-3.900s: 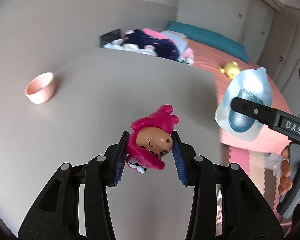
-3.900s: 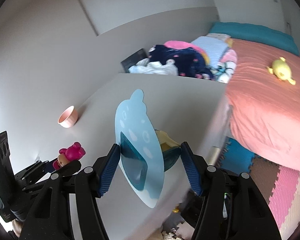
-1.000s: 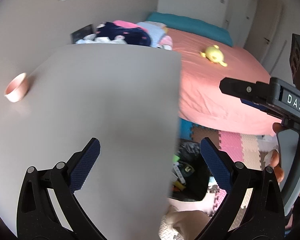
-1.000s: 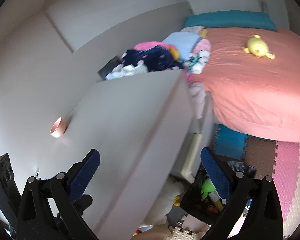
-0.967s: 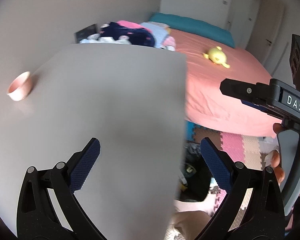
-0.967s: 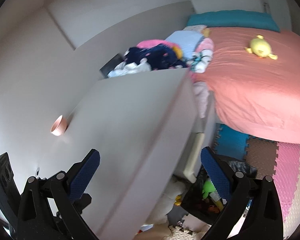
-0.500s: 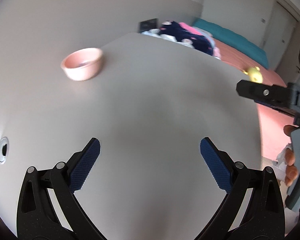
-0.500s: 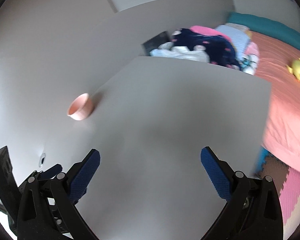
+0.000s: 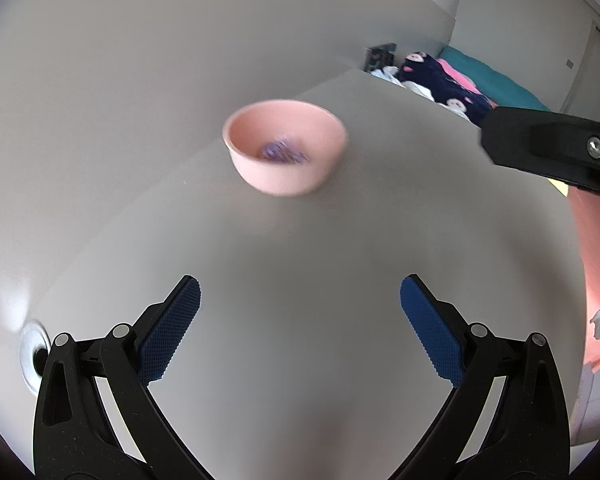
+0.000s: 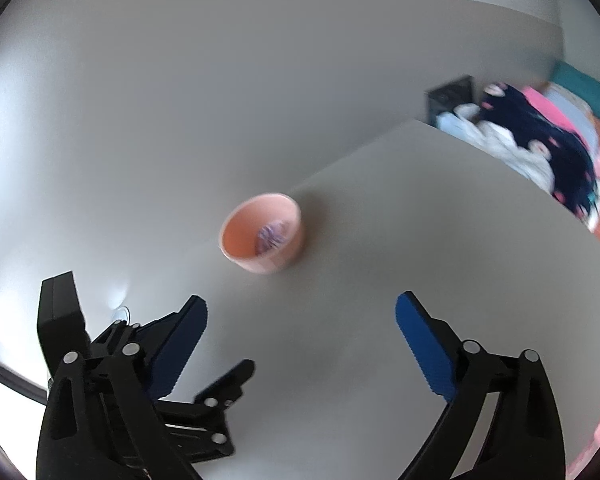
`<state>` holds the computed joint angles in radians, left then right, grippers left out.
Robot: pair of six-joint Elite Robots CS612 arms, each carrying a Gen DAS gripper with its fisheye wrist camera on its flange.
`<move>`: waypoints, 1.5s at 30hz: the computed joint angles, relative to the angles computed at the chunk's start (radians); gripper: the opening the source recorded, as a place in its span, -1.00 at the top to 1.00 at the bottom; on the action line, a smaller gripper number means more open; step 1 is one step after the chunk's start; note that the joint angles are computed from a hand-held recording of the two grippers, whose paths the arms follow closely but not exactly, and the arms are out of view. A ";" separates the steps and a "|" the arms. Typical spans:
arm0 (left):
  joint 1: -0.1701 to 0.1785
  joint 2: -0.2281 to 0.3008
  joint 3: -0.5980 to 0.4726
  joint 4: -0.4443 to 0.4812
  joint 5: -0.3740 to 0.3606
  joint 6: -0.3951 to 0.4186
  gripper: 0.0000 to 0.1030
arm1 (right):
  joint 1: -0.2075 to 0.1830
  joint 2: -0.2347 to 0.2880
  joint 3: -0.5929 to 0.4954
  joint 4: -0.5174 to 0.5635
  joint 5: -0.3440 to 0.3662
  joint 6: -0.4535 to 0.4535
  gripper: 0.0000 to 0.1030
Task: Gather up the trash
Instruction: 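Move both tools to the pink bowl and grasp its purple item with the right gripper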
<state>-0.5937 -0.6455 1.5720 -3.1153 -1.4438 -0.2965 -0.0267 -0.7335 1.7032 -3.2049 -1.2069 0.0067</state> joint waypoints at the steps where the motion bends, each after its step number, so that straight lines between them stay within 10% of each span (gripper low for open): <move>1: 0.004 0.004 -0.008 0.001 0.000 0.002 -0.88 | 0.006 0.006 -0.021 0.023 0.002 -0.017 -0.70; 7: 0.025 0.025 -0.045 -0.008 0.014 0.011 -0.88 | 0.035 0.044 -0.141 0.214 0.012 -0.131 -0.19; 18: 0.035 0.040 -0.054 -0.003 0.061 0.043 -0.88 | 0.073 0.119 -0.293 0.412 -0.053 -0.196 0.04; 29: 0.038 0.047 -0.062 0.009 0.066 0.062 -0.88 | 0.092 0.159 -0.364 0.461 -0.140 -0.237 0.06; 33: 0.040 0.044 -0.054 0.003 0.065 0.062 -0.88 | 0.102 0.161 -0.367 0.488 -0.181 -0.298 0.60; 38: 0.037 0.042 -0.049 -0.004 0.058 0.052 -0.88 | 0.110 0.156 -0.354 0.478 -0.203 -0.344 0.70; 45: 0.031 0.038 -0.049 -0.008 0.044 0.035 -0.88 | 0.088 0.124 -0.310 0.437 -0.127 -0.300 0.75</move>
